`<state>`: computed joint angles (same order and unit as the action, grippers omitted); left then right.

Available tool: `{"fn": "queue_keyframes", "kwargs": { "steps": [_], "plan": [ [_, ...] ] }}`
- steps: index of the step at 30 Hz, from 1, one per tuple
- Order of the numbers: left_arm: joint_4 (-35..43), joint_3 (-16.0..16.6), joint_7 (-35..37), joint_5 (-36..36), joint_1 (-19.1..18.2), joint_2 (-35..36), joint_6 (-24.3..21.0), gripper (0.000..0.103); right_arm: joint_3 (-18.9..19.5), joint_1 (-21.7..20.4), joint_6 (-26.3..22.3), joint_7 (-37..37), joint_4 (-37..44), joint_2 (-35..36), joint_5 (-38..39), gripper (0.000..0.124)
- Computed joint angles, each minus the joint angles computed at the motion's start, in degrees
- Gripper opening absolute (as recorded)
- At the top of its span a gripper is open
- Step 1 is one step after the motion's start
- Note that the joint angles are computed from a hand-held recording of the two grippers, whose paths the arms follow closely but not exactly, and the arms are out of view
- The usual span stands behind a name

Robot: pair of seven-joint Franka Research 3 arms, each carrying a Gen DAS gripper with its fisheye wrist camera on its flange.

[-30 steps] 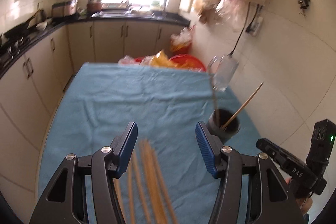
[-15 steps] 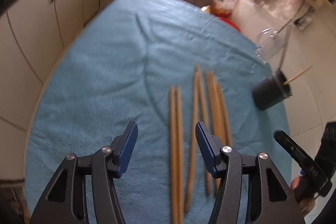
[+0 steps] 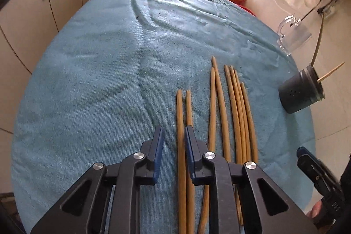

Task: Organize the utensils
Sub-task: 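Close the left tool on a chopstick while the right tool grasps another, then raise the left tool's chopstick over the black cup while the right tool carries its own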

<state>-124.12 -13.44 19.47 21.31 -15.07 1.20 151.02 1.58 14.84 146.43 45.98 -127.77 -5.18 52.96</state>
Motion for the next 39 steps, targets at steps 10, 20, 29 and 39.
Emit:
{"fn": "queue_keyframes", "kwargs": {
  "steps": [10, 20, 29, 39],
  "plan": [
    [-1.5, -0.3, -1.3, 1.6, -0.3, -2.8, -6.0, 0.007, 2.1, 0.3, -2.7, 12.3, 9.7, 8.8, -14.4, 0.031],
    [-1.0, -0.5, -1.7, 3.3, -0.2, -2.1, -6.0, 0.007, 2.9, 2.4, -5.7, 25.5, 21.1, 18.8, -29.2, 0.02],
    [-2.2, -0.6, -2.9, 7.7, -0.2, -2.5, -4.1, 0.008, 2.3, 5.3, -4.1, 32.5, 22.2, 19.7, -41.5, 0.018],
    [-4.4, 0.0, 3.4, 2.7, 0.5, -2.5, 4.7, 0.007, 3.0, 3.7, -3.6, 32.6, 23.8, 19.4, -39.8, 0.007]
  ]
}}
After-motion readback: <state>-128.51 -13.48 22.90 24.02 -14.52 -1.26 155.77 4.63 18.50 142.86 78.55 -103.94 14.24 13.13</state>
